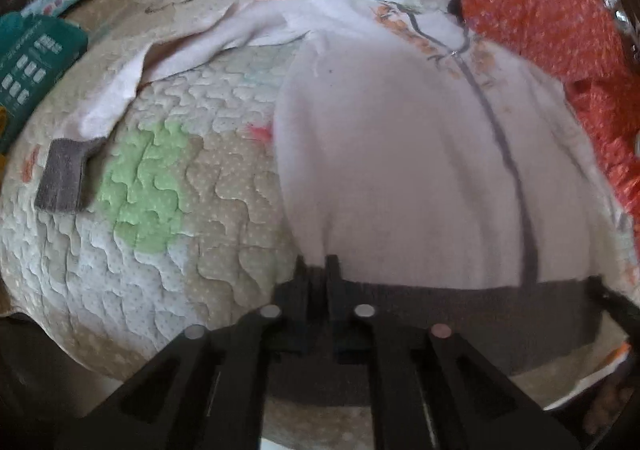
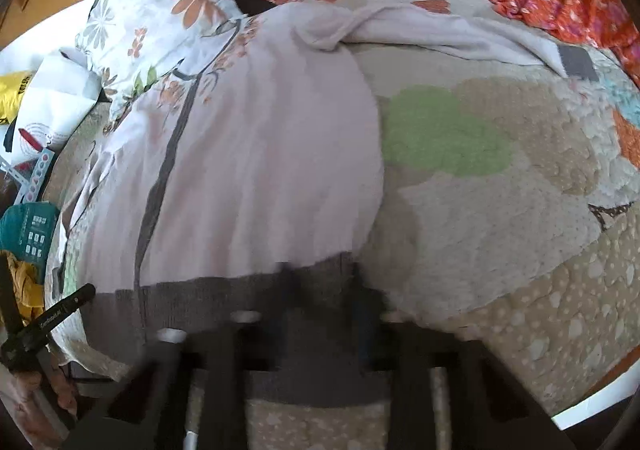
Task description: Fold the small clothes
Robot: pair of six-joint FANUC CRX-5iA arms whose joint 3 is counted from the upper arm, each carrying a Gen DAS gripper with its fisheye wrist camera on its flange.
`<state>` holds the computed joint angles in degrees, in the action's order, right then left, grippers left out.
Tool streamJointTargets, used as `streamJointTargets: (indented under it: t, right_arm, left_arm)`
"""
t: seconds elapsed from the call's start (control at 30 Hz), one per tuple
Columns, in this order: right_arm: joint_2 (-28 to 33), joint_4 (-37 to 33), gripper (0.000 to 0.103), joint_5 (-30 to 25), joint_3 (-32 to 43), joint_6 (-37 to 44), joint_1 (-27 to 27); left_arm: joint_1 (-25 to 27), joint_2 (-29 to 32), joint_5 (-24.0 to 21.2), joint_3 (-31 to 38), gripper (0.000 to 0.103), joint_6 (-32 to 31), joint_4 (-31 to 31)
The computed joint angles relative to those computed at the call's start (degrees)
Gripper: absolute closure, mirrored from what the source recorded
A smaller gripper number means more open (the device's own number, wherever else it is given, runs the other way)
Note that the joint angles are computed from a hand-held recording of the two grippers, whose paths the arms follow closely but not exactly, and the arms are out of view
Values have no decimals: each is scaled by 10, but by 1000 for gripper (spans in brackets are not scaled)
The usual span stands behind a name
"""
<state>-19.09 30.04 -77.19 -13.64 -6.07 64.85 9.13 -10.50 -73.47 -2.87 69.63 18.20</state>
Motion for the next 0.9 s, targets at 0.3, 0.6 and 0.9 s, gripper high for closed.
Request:
streamJointTargets:
  t: [0.3, 0.6, 0.9]
  right_arm:
    - [-62, -14, 95, 26, -17, -22, 20]
    - [-105, -24, 95, -19, -46, -100, 153]
    - [-90, 9, 91, -65, -10, -57, 177]
  left_arm:
    - [86, -71, -54, -43, 96, -28, 59]
    - [183, -121, -117, -108, 96, -88, 110]
    - [193, -144, -63, -80, 36, -130, 154]
